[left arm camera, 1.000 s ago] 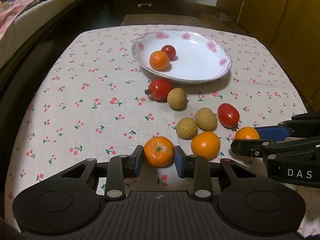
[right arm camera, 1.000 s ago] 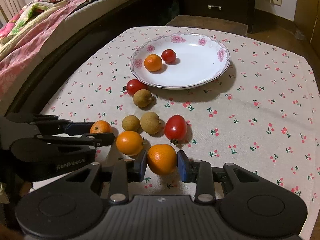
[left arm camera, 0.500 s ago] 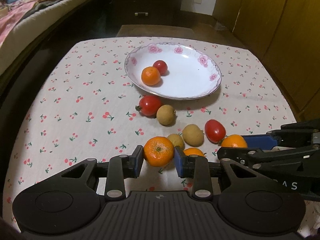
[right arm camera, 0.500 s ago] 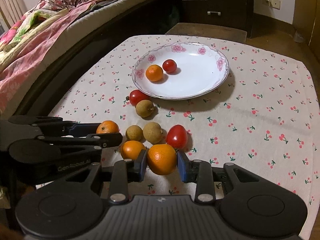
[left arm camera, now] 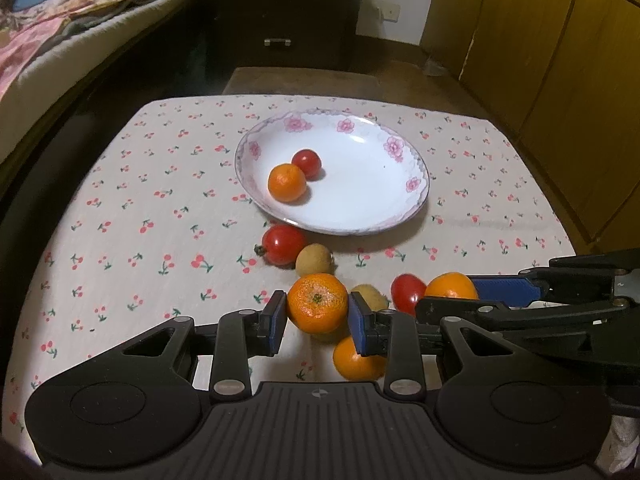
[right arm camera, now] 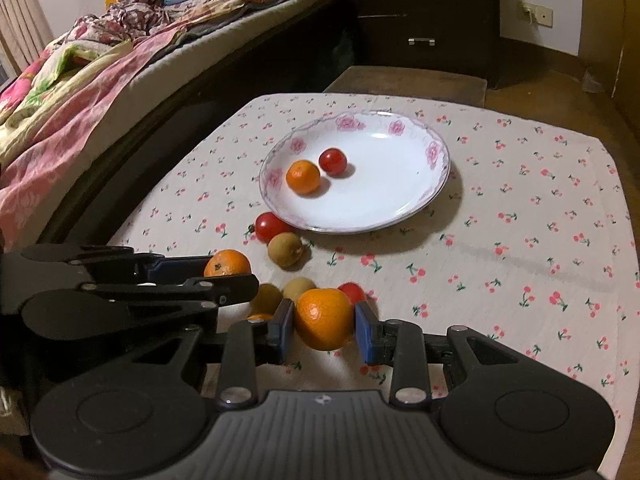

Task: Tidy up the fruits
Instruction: 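Carry both held tangerines over the white bowl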

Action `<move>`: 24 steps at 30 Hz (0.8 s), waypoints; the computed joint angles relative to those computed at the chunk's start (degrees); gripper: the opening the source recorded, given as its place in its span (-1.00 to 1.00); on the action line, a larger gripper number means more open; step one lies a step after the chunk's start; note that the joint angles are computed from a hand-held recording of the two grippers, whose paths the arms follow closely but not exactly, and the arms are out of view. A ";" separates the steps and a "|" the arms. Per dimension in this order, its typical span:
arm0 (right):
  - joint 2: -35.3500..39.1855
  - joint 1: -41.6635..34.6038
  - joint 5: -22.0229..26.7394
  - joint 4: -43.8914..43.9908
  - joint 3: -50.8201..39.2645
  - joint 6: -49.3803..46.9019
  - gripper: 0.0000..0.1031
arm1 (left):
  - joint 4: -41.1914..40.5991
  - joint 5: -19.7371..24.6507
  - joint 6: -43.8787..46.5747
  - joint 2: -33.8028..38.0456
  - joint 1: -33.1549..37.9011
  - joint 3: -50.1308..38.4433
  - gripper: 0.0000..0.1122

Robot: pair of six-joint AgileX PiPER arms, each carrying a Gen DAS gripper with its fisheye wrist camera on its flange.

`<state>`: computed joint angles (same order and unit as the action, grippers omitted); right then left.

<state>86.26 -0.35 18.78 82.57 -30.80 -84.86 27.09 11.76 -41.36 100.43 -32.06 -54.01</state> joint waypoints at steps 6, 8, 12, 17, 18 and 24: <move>0.13 -1.20 0.63 -0.18 -1.42 0.60 -0.37 | -0.38 0.34 0.48 0.54 0.13 -1.85 -0.27; 0.37 -1.53 0.74 -0.08 -2.00 0.68 -0.37 | 0.23 0.68 -0.08 0.93 0.09 -2.79 -0.27; 0.90 -1.91 0.61 0.31 -3.47 0.71 -0.37 | 0.81 1.05 -0.49 1.71 0.15 -4.62 -0.27; 2.02 -2.37 0.25 0.27 -5.43 1.50 -0.37 | 0.48 1.95 -0.37 3.41 0.16 -7.58 -0.28; 2.33 -2.54 0.27 -0.03 -5.91 1.82 -0.37 | 0.34 2.12 -0.15 3.87 0.20 -8.22 -0.29; 5.43 -3.39 0.29 -1.00 -10.45 2.52 -0.37 | -1.10 3.64 2.12 7.02 0.49 -13.22 -0.29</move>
<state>91.70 -3.74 19.07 81.58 -41.25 -82.34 25.99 15.40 -39.24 107.45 -31.57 -67.23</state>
